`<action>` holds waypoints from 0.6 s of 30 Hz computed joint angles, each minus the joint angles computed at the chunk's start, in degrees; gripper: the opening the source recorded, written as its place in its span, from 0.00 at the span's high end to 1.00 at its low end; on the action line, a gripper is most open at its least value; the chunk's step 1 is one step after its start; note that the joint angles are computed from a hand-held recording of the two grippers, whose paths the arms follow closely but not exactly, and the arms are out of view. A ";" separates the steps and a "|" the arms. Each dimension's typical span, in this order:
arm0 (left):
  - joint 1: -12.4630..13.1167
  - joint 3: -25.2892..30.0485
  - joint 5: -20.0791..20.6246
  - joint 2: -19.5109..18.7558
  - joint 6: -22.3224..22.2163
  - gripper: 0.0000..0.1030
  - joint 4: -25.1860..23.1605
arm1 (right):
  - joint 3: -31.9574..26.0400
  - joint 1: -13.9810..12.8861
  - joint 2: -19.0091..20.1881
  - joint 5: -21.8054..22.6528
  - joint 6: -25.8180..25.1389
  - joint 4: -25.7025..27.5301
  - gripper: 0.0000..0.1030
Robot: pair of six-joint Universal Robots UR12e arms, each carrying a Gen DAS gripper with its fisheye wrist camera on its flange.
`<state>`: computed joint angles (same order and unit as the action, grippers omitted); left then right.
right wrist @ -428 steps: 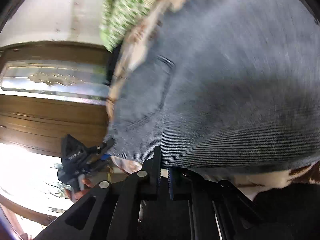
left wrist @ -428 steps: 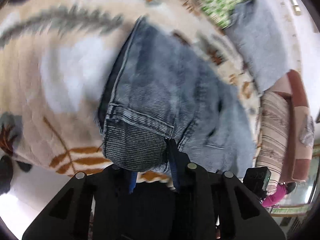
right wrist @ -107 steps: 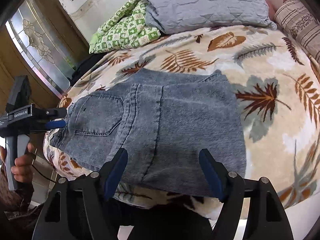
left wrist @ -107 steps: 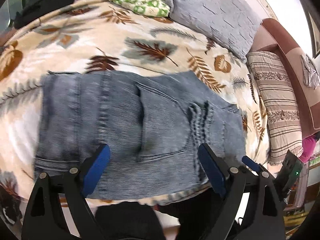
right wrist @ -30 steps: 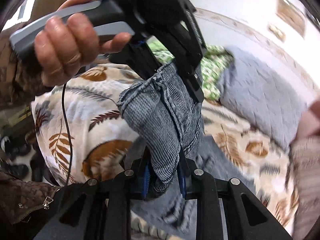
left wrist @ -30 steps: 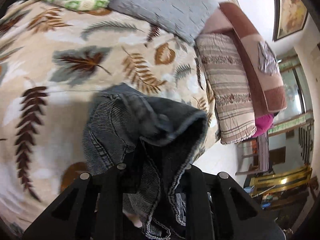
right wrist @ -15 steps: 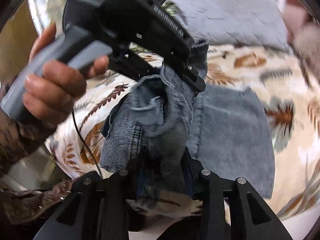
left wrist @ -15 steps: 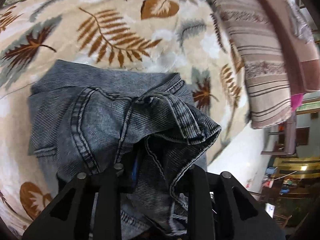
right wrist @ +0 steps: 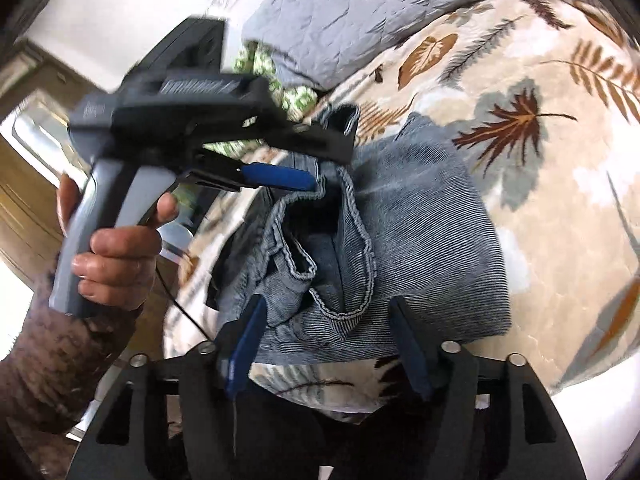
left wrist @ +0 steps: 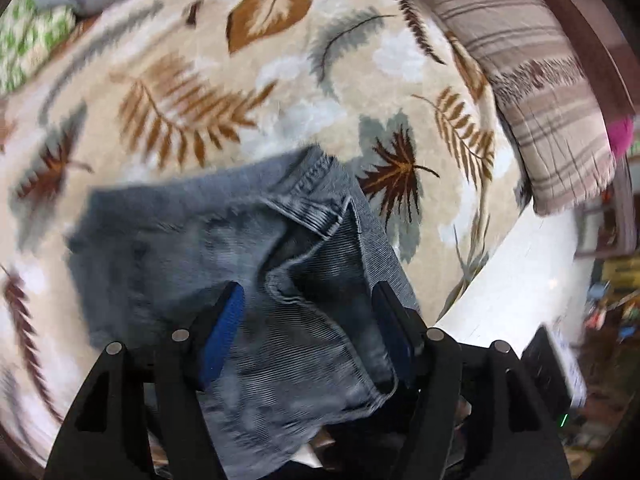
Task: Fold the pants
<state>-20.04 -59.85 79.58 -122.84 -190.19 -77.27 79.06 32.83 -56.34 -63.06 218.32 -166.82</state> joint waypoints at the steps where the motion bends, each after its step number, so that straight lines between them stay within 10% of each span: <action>1: 0.01 0.76 1.43 0.02 2.19 0.36 -0.84 | 0.44 -0.25 -0.05 0.47 0.98 -1.19 0.26; 12: -0.82 7.78 11.67 -3.33 27.91 0.31 -10.61 | -3.21 -0.21 3.11 3.90 7.29 -0.72 0.20; 18: -0.69 8.36 12.87 -5.31 31.99 0.31 -11.78 | -6.20 0.08 5.74 6.81 9.77 -2.35 0.20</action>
